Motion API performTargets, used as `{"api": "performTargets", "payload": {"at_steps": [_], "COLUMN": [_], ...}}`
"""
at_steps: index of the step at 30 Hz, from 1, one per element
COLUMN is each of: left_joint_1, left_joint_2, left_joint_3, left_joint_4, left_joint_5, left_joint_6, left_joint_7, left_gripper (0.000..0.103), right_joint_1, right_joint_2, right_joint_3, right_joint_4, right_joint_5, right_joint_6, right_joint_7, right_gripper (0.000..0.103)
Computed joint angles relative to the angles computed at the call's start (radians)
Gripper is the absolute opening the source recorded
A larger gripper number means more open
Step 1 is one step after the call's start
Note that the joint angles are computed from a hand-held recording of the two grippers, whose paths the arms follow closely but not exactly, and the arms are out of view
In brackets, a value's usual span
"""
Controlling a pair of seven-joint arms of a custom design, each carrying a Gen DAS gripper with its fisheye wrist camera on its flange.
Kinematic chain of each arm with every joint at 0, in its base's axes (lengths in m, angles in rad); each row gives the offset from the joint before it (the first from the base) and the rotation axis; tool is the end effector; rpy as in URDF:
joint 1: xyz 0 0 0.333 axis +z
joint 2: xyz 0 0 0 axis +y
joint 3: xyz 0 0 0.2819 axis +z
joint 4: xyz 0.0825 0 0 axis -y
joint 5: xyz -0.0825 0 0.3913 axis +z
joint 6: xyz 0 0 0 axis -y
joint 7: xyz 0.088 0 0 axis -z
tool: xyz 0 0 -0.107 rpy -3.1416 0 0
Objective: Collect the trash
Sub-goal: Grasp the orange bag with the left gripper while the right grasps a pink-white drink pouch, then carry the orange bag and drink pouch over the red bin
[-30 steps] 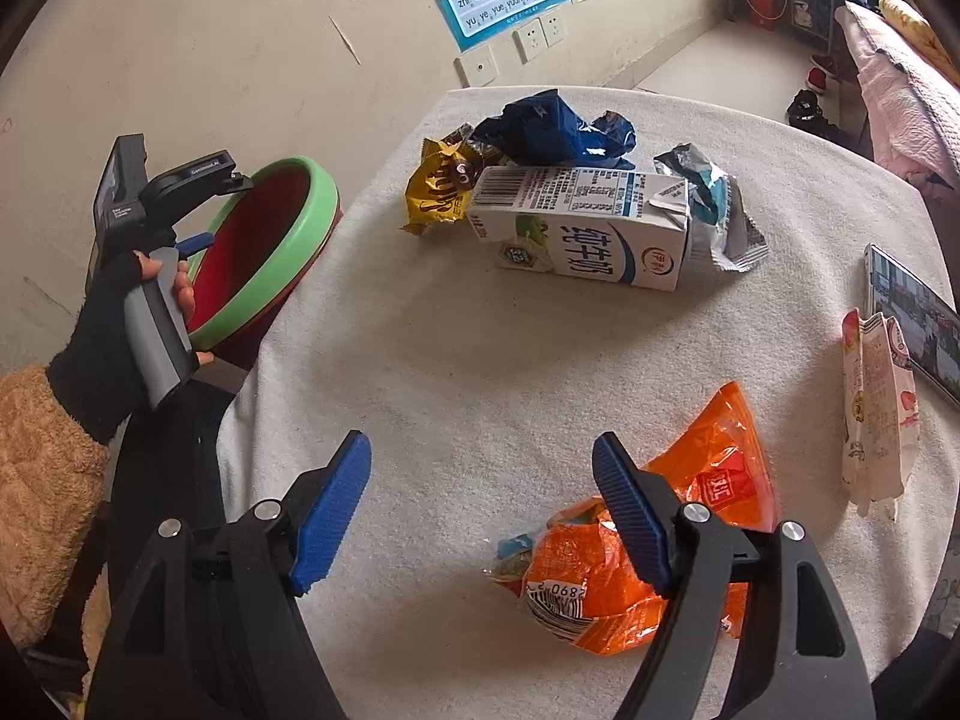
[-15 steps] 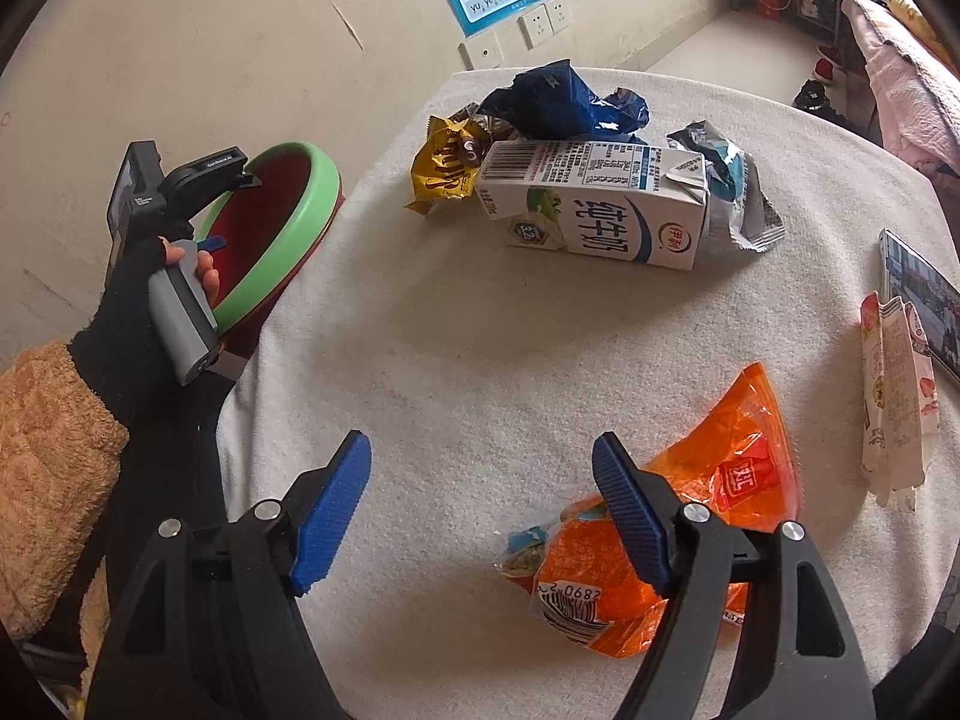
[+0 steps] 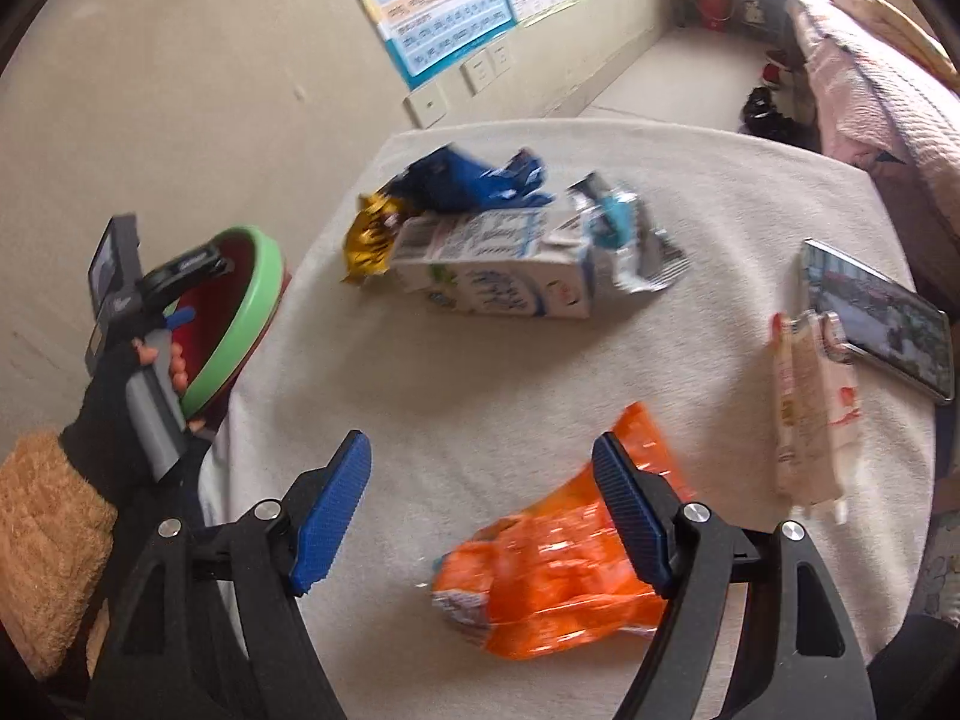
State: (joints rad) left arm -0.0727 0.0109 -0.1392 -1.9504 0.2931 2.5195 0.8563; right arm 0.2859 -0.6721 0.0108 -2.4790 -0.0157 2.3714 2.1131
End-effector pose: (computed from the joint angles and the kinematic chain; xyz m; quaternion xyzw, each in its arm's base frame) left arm 0.5958 -0.1306 0.4969 -0.7726 0.5620 -0.2226 0.1943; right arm 0.4019 0.1232 0.5503 -0.5937 0.7549 -0.1093 0.2563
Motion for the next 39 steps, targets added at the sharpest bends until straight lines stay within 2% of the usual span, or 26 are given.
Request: {"api": "performTargets", "payload": {"at_steps": [4,7,9,11,13,14,17,19,22,24,27,28,29,30,32,39], "left_joint_1": [-0.002,-0.009,-0.018,-0.056,-0.108,-0.148,-0.248,-0.277,-0.301,-0.312,-0.321,-0.322,-0.322,-0.324,-0.315,-0.272], "left_joint_2": [-0.026,-0.089,-0.132,-0.174,-0.194,-0.202,-0.198,-0.18,-0.138,-0.116,-0.065,-0.052,-0.04,-0.04,-0.054,-0.155], "left_joint_3": [-0.005,-0.028,-0.051,-0.063,-0.062,-0.054,-0.038,-0.057,-0.099,-0.132,-0.157,-0.159,-0.16,-0.162,-0.152,-0.123], "left_joint_4": [-0.022,-0.071,-0.104,-0.134,-0.141,-0.138,-0.085,-0.048,0.001,0.007,0.028,0.032,0.032,0.027,0.005,-0.097], "left_joint_5": [-0.04,0.065,0.102,0.02,-0.135,-0.255,-0.602,-0.723,-0.789,-0.759,-0.707,-0.705,-0.701,-0.708,-0.768,-0.747], "left_joint_6": [-0.028,-0.023,0.007,0.027,0.025,0.006,-0.145,-0.24,-0.334,-0.345,-0.39,-0.409,-0.431,-0.438,-0.445,-0.377], "left_joint_7": [0.013,-0.044,-0.014,0.155,0.363,0.499,0.85,0.977,1.098,1.122,1.087,1.076,1.067,1.057,1.055,0.953], "left_gripper": [0.084,0.084,0.084,0.084,0.084,0.084,0.084,0.084,0.084,0.084,0.083,0.076,0.065,0.064,0.056,0.054], "right_joint_1": [-0.116,-0.148,-0.154,-0.148,-0.141,-0.142,-0.141,-0.131,-0.121,-0.121,-0.118,-0.115,-0.11,-0.105,-0.092,-0.028], "right_joint_2": [-0.03,-0.037,-0.045,-0.047,-0.04,-0.038,-0.06,-0.083,-0.112,-0.126,-0.137,-0.137,-0.129,-0.121,-0.114,-0.052], "right_joint_3": [0.024,-0.002,-0.023,-0.051,-0.07,-0.076,-0.074,-0.077,-0.069,-0.066,-0.064,-0.062,-0.061,-0.06,-0.06,-0.057], "right_joint_4": [-0.004,-0.026,-0.052,-0.078,-0.097,-0.103,-0.122,-0.132,-0.142,-0.145,-0.142,-0.139,-0.132,-0.124,-0.112,-0.058], "right_joint_5": [-0.121,-0.146,-0.143,-0.114,-0.083,-0.07,-0.051,-0.035,-0.025,-0.019,-0.015,-0.013,-0.011,-0.007,0.0,0.047], "right_joint_6": [-0.083,-0.13,-0.134,-0.113,-0.088,-0.08,-0.052,-0.047,-0.041,-0.036,-0.03,-0.028,-0.024,-0.019,-0.015,0.021], "right_joint_7": [0.074,0.086,0.08,0.061,0.043,0.037,0.026,0.004,-0.014,-0.014,-0.015,-0.017,-0.019,-0.021,-0.03,-0.079], "right_gripper": [0.074,0.074,0.074,0.071,0.06,0.046,0.037,0.037,0.036,0.036,0.037,0.037,0.037,0.037,0.037,0.037]}}
